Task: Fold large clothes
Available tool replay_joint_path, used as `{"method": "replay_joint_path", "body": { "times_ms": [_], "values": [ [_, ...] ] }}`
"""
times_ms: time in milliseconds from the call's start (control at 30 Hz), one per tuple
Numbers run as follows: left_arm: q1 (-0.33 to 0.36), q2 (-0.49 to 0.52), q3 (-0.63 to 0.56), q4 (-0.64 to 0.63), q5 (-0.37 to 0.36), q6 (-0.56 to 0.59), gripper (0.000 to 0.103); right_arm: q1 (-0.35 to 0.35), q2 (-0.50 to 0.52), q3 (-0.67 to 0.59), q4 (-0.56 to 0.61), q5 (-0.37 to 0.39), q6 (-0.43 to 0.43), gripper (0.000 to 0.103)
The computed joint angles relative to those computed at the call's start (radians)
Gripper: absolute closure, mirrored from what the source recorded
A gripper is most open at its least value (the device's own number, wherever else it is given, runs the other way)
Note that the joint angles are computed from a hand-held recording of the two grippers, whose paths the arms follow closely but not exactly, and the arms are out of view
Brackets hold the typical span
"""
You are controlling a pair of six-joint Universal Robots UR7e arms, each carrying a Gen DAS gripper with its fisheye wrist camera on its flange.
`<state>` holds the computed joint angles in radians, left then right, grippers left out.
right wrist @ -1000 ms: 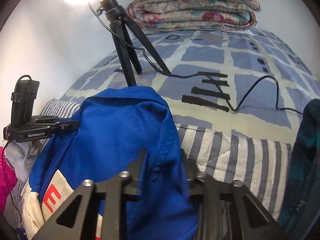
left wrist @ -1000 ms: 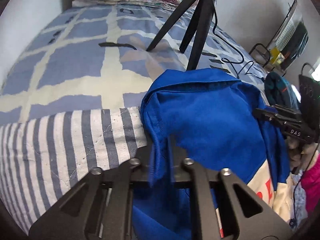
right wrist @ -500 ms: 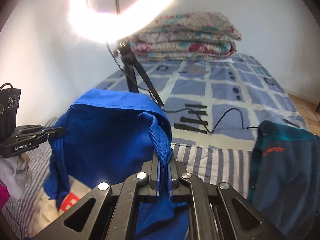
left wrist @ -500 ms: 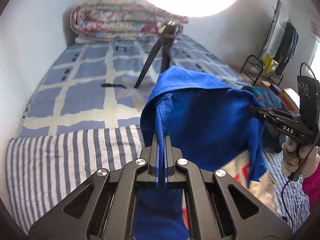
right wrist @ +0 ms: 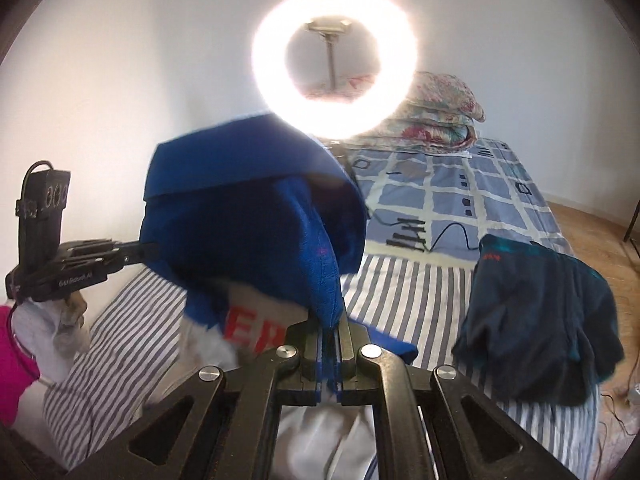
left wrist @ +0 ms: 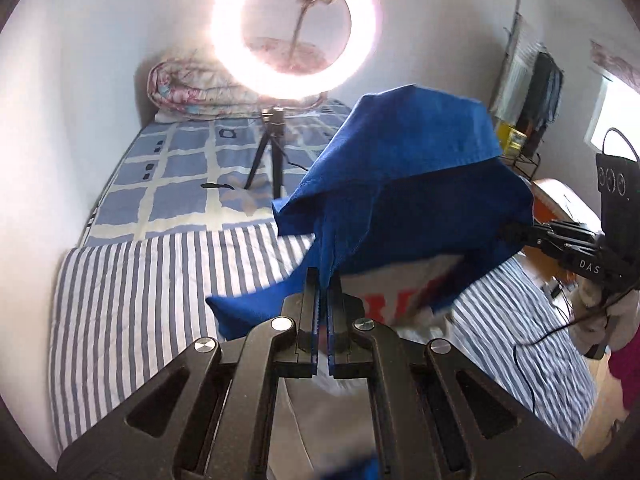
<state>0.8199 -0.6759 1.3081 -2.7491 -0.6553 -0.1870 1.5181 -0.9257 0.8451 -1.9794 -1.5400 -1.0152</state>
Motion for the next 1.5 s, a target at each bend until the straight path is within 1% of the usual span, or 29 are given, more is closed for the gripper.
{"method": "replay_joint_path", "body": {
  "times_ms": [67, 200, 333, 467, 567, 633, 700, 767, 800, 833, 900, 967, 1000, 1067, 1100, 1133, 1167, 1233, 1267, 1333, 1367, 1433, 1467, 1500],
  "values": [
    [-0.035, -0.028, 0.071, -0.006, 0.02, -0.027, 0.103, -0.01, -0.073, 0.093, -0.015, -0.009, -0.014, 0.102],
    [-0.092, -0.077, 0.21, -0.024, 0.036, -0.109, 0.103, -0.047, -0.216, 0.281, -0.046, -0.02, -0.051, 0.102],
    [-0.141, -0.105, 0.336, -0.028, 0.052, -0.192, 0.103, -0.105, -0.328, 0.423, -0.06, 0.001, -0.068, 0.102],
    [-0.175, -0.121, 0.447, 0.002, 0.045, -0.281, 0.103, -0.157, -0.414, 0.555, -0.103, 0.003, -0.099, 0.102],
    [-0.194, -0.126, 0.521, 0.022, 0.036, -0.353, 0.103, -0.191, -0.463, 0.648, -0.144, -0.018, -0.139, 0.102],
    [-0.206, -0.126, 0.559, 0.036, 0.031, -0.389, 0.103, -0.21, -0.493, 0.711, -0.194, -0.039, -0.183, 0.101],
    [-0.222, -0.126, 0.592, 0.072, 0.024, -0.423, 0.103, -0.227, -0.51, 0.752, -0.222, -0.063, -0.212, 0.101],
    [-0.238, -0.124, 0.605, 0.168, 0.024, -0.476, 0.103, -0.241, -0.525, 0.786, -0.252, -0.089, -0.249, 0.1],
    [-0.242, -0.127, 0.608, 0.215, 0.007, -0.504, 0.103, -0.245, -0.531, 0.796, -0.262, -0.101, -0.266, 0.098],
    [-0.243, -0.136, 0.615, 0.248, -0.021, -0.526, 0.103, -0.249, -0.538, 0.8, -0.258, -0.115, -0.279, 0.093],
    [-0.259, -0.161, 0.643, 0.27, -0.058, -0.552, 0.103, -0.258, -0.557, 0.796, -0.222, -0.125, -0.301, 0.092],
    [-0.279, -0.208, 0.683, 0.265, -0.095, -0.581, 0.101, -0.271, -0.579, 0.775, -0.162, -0.123, -0.316, 0.091],
    [-0.283, -0.225, 0.696, 0.252, -0.104, -0.589, 0.094, -0.277, -0.588, 0.762, -0.134, -0.118, -0.316, 0.089],
    [-0.278, -0.279, 0.734, 0.188, -0.116, -0.64, 0.07, -0.295, -0.604, 0.733, -0.065, -0.085, -0.292, 0.076],
    [-0.267, -0.301, 0.751, 0.14, -0.119, -0.67, 0.049, -0.304, -0.602, 0.702, -0.014, -0.06, -0.259, 0.072],
    [-0.254, -0.317, 0.767, 0.078, -0.116, -0.705, 0.045, -0.311, -0.593, 0.672, 0.03, -0.039, -0.22, 0.065],
    [-0.231, -0.331, 0.779, 0.013, -0.127, -0.735, 0.045, -0.315, -0.58, 0.645, 0.069, -0.02, -0.183, 0.054],
    [-0.19, -0.341, 0.791, -0.086, -0.164, -0.775, 0.045, -0.321, -0.549, 0.596, 0.135, 0.006, -0.093, 0.045],
    [-0.162, -0.338, 0.79, -0.136, -0.181, -0.799, 0.045, -0.322, -0.541, 0.588, 0.154, 0.006, -0.063, 0.045],
    [-0.125, -0.326, 0.787, -0.216, -0.2, -0.812, 0.045, -0.321, -0.517, 0.575, 0.169, -0.008, 0.004, 0.045],
    [-0.103, -0.317, 0.788, -0.263, -0.226, -0.816, 0.045, -0.322, -0.509, 0.572, 0.174, -0.008, 0.026, 0.046],
    [-0.064, -0.3, 0.768, -0.283, -0.278, -0.818, 0.045, -0.327, -0.479, 0.544, 0.23, 0.008, 0.084, 0.046],
    [-0.056, -0.291, 0.762, -0.288, -0.283, -0.821, 0.045, -0.326, -0.46, 0.526, 0.254, 0.013, 0.107, 0.048],
    [-0.048, -0.283, 0.752, -0.29, -0.288, -0.812, 0.05, -0.326, -0.44, 0.507, 0.289, 0.016, 0.127, 0.049]
  ]
}}
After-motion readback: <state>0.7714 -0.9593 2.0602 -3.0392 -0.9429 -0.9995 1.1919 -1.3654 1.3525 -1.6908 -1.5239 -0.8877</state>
